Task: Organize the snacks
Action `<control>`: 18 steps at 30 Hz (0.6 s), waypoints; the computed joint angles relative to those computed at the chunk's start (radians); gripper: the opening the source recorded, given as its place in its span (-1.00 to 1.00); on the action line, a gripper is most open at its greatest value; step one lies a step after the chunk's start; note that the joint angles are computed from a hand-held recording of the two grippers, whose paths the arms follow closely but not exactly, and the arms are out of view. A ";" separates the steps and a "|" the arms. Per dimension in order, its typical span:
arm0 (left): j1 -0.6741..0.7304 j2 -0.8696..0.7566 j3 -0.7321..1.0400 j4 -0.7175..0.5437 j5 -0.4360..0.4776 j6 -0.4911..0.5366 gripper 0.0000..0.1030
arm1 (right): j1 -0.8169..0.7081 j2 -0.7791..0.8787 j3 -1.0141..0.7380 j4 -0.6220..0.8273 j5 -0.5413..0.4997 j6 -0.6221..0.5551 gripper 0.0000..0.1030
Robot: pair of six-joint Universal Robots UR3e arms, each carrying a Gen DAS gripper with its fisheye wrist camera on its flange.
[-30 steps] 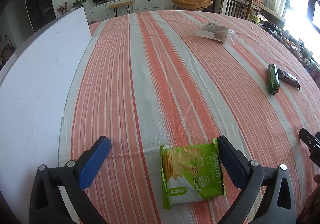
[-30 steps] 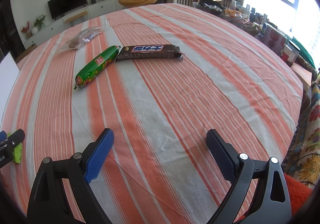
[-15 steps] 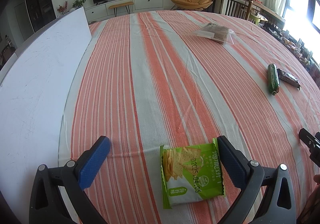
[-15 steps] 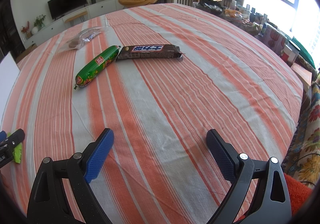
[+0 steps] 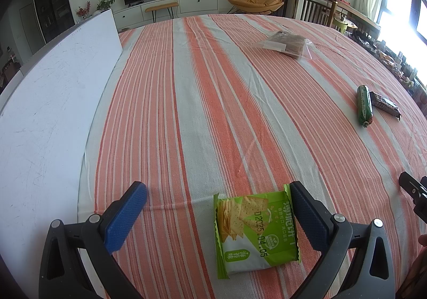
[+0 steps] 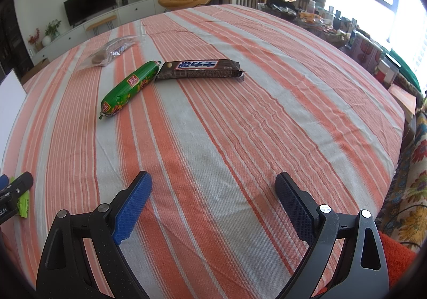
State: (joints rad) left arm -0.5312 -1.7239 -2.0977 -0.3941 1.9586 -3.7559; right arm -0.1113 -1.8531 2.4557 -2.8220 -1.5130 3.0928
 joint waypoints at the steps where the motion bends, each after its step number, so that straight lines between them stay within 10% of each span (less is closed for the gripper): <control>1: -0.001 0.000 0.000 -0.001 0.000 -0.001 1.00 | -0.008 -0.007 0.006 0.001 0.011 -0.002 0.86; 8: 0.000 0.000 0.000 0.000 0.000 0.000 1.00 | -0.381 -0.260 0.092 0.260 0.445 -0.087 0.85; 13: 0.000 0.000 -0.001 0.001 0.000 0.000 1.00 | -0.218 0.042 -0.207 0.352 0.488 0.010 0.84; 18: 0.000 0.000 -0.001 0.002 0.000 0.000 1.00 | 0.096 0.437 -0.661 0.427 0.300 0.118 0.78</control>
State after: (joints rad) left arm -0.5312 -1.7242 -2.0986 -0.3926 1.9586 -3.7555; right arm -0.0149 -1.4166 1.7942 -2.3946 -1.2133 3.2105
